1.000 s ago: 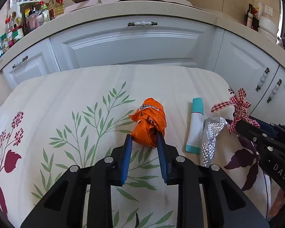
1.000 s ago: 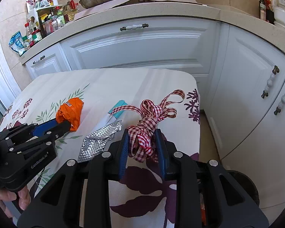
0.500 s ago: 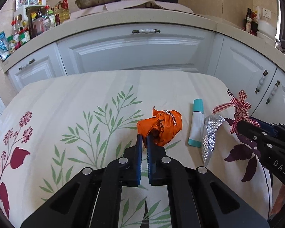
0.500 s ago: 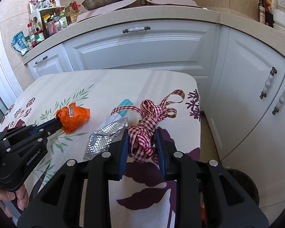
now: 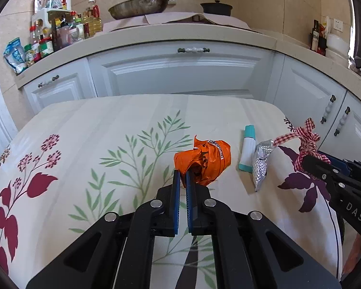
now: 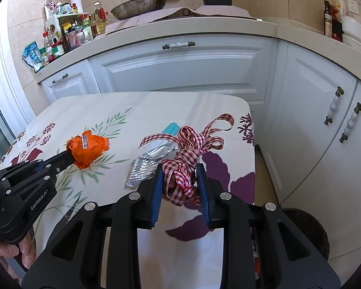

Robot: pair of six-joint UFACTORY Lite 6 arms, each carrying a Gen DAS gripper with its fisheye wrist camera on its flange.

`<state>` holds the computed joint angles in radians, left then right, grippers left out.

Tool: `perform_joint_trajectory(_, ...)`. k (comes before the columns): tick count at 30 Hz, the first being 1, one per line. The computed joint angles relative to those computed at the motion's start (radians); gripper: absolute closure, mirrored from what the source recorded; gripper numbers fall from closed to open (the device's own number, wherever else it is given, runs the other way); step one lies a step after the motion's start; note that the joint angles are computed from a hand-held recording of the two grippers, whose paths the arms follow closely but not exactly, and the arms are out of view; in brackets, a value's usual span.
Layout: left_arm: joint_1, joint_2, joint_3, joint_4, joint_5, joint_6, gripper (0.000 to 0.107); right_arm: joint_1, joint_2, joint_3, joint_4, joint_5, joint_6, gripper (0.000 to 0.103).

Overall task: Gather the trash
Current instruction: 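Lift the orange bag with left tool while right tool lifts the ribbon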

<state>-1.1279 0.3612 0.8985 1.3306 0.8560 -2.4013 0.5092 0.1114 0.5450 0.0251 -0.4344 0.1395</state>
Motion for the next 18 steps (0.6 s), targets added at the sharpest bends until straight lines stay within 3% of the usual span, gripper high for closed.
perform_joint_trajectory(9,-0.096,-0.076,-0.056,-0.064,0.091,-0.035,0.102,0.083,-0.160,-0.137,0.152,-0.039,-0.105,0.077)
perform_joint_trajectory(18,-0.220,-0.149,-0.100,-0.142,0.208,-0.060,0.102,0.223,-0.378,-0.275,0.429,-0.043,-0.312,0.077)
